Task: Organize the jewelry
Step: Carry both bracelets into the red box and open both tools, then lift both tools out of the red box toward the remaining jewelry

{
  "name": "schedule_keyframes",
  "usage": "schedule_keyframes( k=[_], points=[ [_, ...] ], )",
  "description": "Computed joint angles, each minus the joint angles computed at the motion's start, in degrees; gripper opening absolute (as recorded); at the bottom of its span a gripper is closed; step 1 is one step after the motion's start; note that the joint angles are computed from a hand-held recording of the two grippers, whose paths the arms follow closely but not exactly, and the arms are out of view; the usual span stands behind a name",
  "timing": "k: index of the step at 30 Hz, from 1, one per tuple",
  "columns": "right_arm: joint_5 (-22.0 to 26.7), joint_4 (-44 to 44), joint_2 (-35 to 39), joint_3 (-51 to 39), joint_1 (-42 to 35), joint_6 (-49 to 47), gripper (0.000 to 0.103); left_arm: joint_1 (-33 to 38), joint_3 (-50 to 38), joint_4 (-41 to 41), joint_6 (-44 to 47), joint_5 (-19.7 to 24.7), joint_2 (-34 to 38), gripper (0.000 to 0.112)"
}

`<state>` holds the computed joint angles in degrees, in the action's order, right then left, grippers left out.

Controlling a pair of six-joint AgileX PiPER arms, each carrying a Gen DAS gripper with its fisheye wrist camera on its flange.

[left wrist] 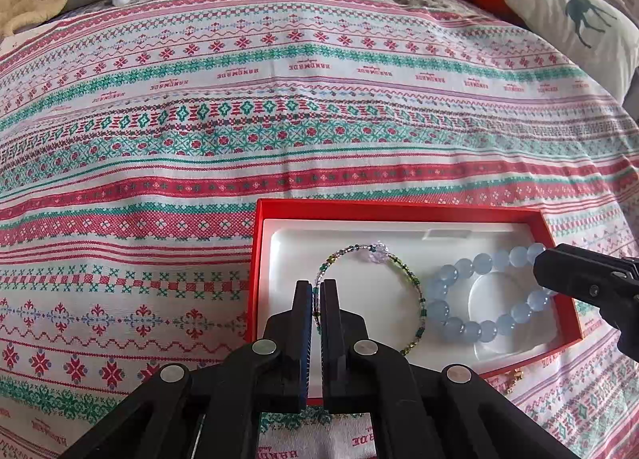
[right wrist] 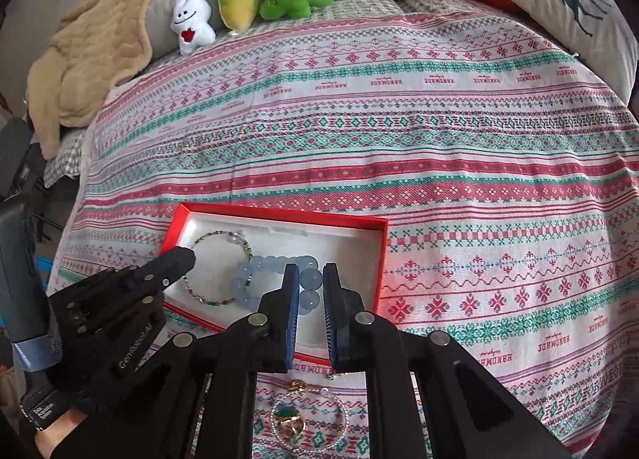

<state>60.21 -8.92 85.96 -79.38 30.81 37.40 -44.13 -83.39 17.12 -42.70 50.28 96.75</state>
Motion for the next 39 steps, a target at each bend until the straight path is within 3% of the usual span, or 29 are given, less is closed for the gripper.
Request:
schedule_keyframes(
  k=[2, 5, 6, 9, 16, 18, 24, 33, 39],
  points=[
    [0.51, -0.83, -0.12, 0.22, -0.18, 0.08, 0.012, -0.54, -0.51, 0.63, -0.66, 0.93, -0.02, 0.001],
    [0.66, 0.15, -1.12, 0.67, -1.39, -0.07, 0.014, -0.82, -0.57, -0.34, -0.36, 1.47, -0.74, 0.016],
    [1.01, 1.10, -1.37, 0.51, -2.00, -0.58, 0.018, -1.12, -0.48, -0.15, -0.70, 1.73, -1.07, 0.022],
    [1.02, 3.56, -2.98, 1.06, -3.26, -1.57, 0.044, -1.95, 0.09, 0.11, -1.26, 2.30, -2.35, 0.033],
    [3.47, 3.23, -6.64, 1.64, -1.90, -1.56, 0.045, -3.51, 2.18, 0.62, -3.40, 4.36, -6.14, 0.070],
    [4.50, 2.78, -7.51, 2.06, -1.06, -1.06, 0.046, -3.76, 2.39, 0.36, -4.37, 6.16, -6.64, 0.085],
    [6.95, 1.48, -10.02, 4.32, 2.02, 0.37, 0.058, -4.17, 5.04, -1.10, -5.08, 9.68, -8.85, 0.102],
    [8.83, 1.00, -11.92, 8.36, 5.76, 1.55, 0.064, -3.43, 12.70, -4.15, -3.36, 9.41, -14.12, 0.102],
    [9.00, 1.08, -12.98, 10.99, 8.20, 2.23, 0.064, -5.47, 18.12, -0.30, -5.92, 9.10, -16.96, 0.102]
  ],
)
